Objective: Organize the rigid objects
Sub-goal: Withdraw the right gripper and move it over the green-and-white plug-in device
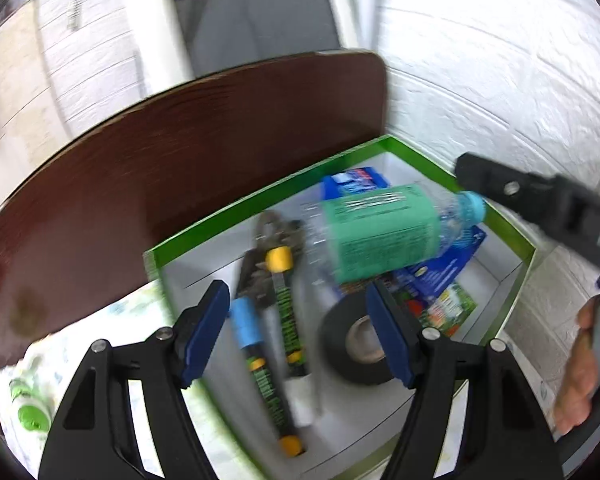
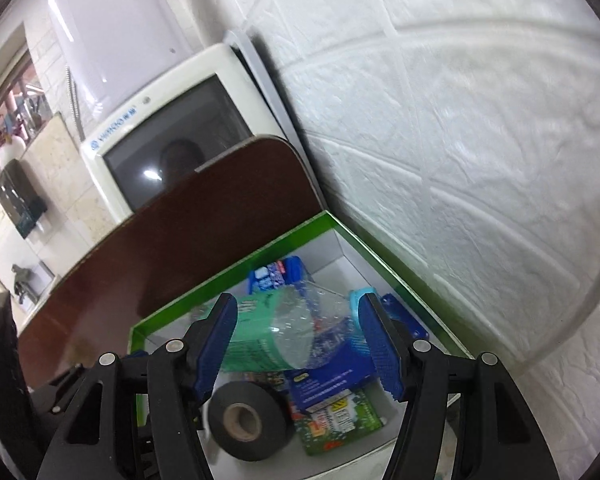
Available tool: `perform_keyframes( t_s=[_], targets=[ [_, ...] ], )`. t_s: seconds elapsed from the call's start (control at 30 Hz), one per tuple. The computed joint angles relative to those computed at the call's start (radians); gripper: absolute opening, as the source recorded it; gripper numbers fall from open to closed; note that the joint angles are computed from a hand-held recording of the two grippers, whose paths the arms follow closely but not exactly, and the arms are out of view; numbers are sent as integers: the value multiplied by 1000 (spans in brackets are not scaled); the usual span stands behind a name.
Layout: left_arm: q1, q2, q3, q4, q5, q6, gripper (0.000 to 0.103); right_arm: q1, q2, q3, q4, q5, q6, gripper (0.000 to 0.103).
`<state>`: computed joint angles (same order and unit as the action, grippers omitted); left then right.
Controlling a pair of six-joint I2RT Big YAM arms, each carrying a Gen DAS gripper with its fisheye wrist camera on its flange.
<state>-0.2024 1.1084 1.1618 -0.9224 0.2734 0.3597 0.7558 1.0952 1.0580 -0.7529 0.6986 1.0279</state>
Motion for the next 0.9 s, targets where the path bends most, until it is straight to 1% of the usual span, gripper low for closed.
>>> perform_keyframes(
  t_s=[0.13, 0.17, 0.27, 0.4, 0.5, 0.57, 0.7, 0.77, 0.9],
  targets=[
    [143, -24, 3, -6, 55, 4, 73, 46, 24, 53, 5, 8, -38, 65],
    [173, -26, -1, 1, 65, -1, 74, 57, 38, 70, 1, 8, -48, 65],
    [304, -30, -2, 8, 105, 2, 75, 92, 99, 133, -1, -8, -82, 66],
    [494, -26, -8, 19, 156, 28, 77, 133, 198, 224, 7, -57, -139, 66],
    [614, -3, -14, 48, 162, 44, 77, 162, 287, 309, 8, -114, -183, 66],
    [693, 17, -9, 49, 173, 62, 77, 174, 346, 366, 5, -159, -206, 66],
    [817, 86, 16, 67, 189, 57, 77, 205, 463, 484, -26, -236, -238, 66],
    [859, 127, 34, 76, 189, 43, 77, 217, 523, 548, -52, -279, -250, 66],
    [916, 212, 81, 64, 205, 11, 77, 238, 630, 666, -118, -321, -273, 66]
  ],
)
